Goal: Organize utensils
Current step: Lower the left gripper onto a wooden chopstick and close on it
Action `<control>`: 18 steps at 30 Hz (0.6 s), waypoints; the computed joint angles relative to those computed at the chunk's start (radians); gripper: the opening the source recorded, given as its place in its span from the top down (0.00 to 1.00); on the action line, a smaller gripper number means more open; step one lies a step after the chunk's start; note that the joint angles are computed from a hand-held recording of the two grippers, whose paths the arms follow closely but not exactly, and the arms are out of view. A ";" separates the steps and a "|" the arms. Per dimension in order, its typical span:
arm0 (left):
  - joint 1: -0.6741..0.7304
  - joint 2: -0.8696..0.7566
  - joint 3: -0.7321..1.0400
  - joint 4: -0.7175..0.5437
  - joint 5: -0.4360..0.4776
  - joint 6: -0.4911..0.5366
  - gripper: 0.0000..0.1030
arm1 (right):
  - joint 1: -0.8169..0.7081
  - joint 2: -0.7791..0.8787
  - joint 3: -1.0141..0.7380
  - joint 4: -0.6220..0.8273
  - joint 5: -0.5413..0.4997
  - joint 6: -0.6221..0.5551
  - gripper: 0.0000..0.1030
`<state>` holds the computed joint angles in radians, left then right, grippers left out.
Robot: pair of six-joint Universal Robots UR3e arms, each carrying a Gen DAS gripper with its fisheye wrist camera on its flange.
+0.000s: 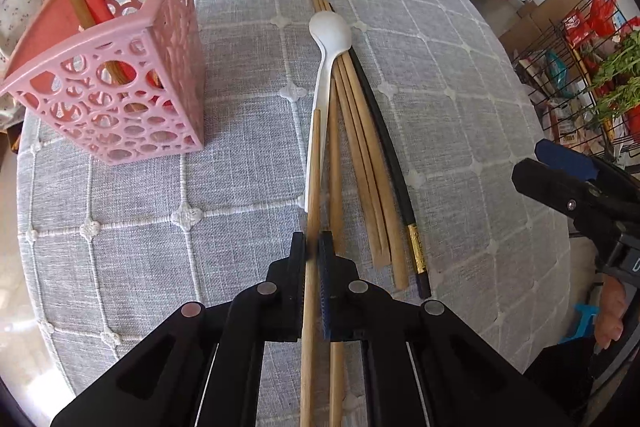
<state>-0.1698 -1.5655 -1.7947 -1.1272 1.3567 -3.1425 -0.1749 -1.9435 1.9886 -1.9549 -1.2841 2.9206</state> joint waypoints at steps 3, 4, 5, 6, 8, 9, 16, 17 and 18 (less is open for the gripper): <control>0.006 0.015 0.005 -0.065 0.014 0.022 0.94 | 0.002 0.004 -0.003 0.004 0.005 0.003 0.25; 0.010 0.020 0.004 -0.088 0.008 0.036 0.94 | 0.003 0.006 -0.004 0.005 0.005 0.004 0.25; 0.011 0.025 0.002 -0.097 0.004 0.043 0.94 | 0.004 0.007 -0.005 0.006 0.005 0.004 0.25; 0.008 0.028 0.002 -0.093 0.009 0.039 0.94 | 0.006 0.007 -0.004 0.004 0.006 0.005 0.25; 0.008 0.044 -0.010 -0.069 0.003 0.039 0.94 | 0.008 0.008 -0.004 0.002 0.005 0.008 0.25; 0.008 0.045 -0.010 -0.059 -0.006 0.039 0.93 | 0.008 0.008 -0.003 0.001 0.005 0.008 0.25; -0.039 -0.022 0.014 -0.021 0.042 0.012 0.93 | 0.022 0.021 -0.009 0.001 -0.003 0.017 0.25; -0.037 -0.021 0.010 -0.010 0.037 0.009 0.93 | 0.024 0.024 -0.011 0.001 -0.004 0.021 0.25; -0.030 -0.022 0.004 -0.003 0.028 0.009 0.93 | 0.027 0.028 -0.014 -0.001 -0.004 0.026 0.25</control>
<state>-0.1999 -1.5871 -1.7905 -1.1306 1.3843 -3.1335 -0.1474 -1.9151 1.9751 -1.9556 -1.2883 2.9466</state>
